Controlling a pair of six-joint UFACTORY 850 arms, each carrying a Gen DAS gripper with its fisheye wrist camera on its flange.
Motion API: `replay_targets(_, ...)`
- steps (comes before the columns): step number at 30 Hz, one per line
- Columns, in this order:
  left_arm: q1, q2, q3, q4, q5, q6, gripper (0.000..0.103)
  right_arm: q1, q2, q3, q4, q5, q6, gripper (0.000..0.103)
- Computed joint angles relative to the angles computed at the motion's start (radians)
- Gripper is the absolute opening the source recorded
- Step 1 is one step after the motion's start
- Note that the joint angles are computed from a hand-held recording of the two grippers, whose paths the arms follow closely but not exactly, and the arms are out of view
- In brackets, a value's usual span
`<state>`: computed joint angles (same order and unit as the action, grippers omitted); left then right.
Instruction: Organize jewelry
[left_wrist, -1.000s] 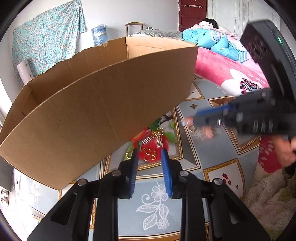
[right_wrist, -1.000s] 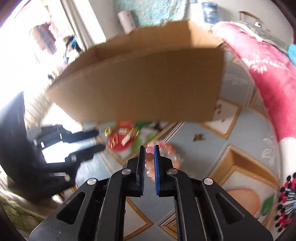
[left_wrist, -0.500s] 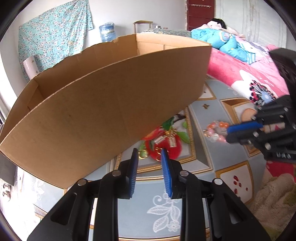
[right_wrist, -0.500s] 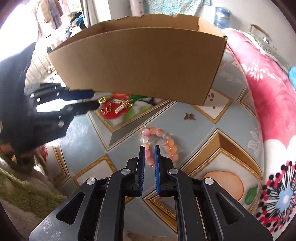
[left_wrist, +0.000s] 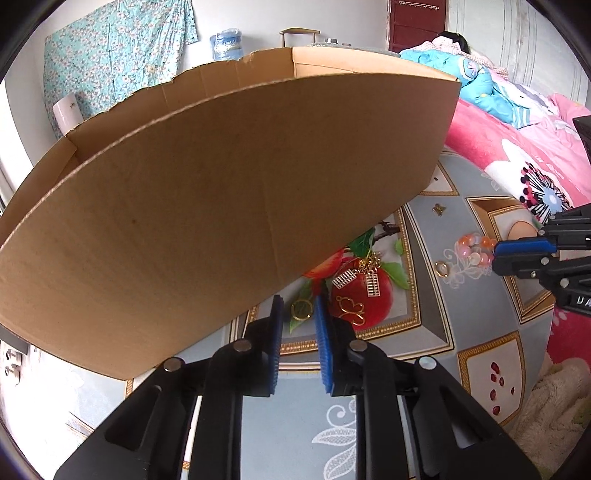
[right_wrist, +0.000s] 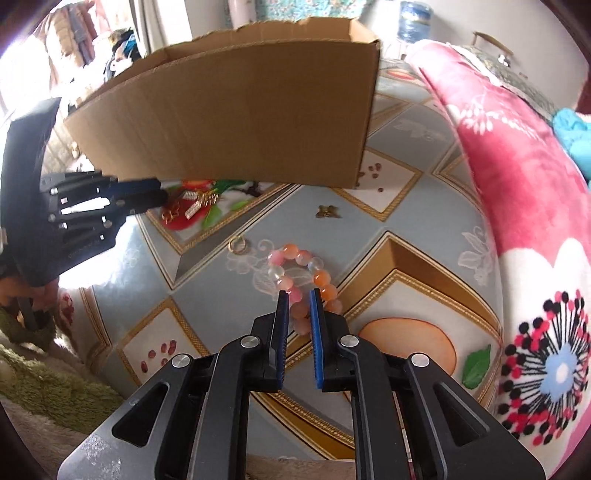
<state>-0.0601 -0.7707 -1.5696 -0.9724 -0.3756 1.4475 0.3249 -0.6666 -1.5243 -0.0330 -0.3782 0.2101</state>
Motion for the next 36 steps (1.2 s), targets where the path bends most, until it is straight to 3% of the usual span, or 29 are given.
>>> replay_targets(8,0.005,-0.002,0.0,-0.038,-0.013,0.041,0.012,-0.018,0.051,0.052,0.318,0.129,-0.236,0.039)
replay_targets(13,0.014,-0.006,-0.003,-0.065,-0.031,0.066,0.011,-0.017,0.021,0.008,0.445,0.13,-0.327,0.039)
replay_targets(21,0.023,-0.004,-0.005,-0.032,-0.032,0.015,0.01,-0.017,-0.001,-0.005,0.788,0.093,-0.623,0.039)
replay_targets(29,0.031,0.001,0.003,-0.033,-0.026,-0.003,0.01,-0.01,-0.014,-0.017,0.799,0.047,-0.634,0.039)
replay_targets(36,0.034,0.002,0.006,-0.037,-0.025,0.003,0.01,-0.016,-0.022,-0.022,0.672,0.017,-0.508,0.039)
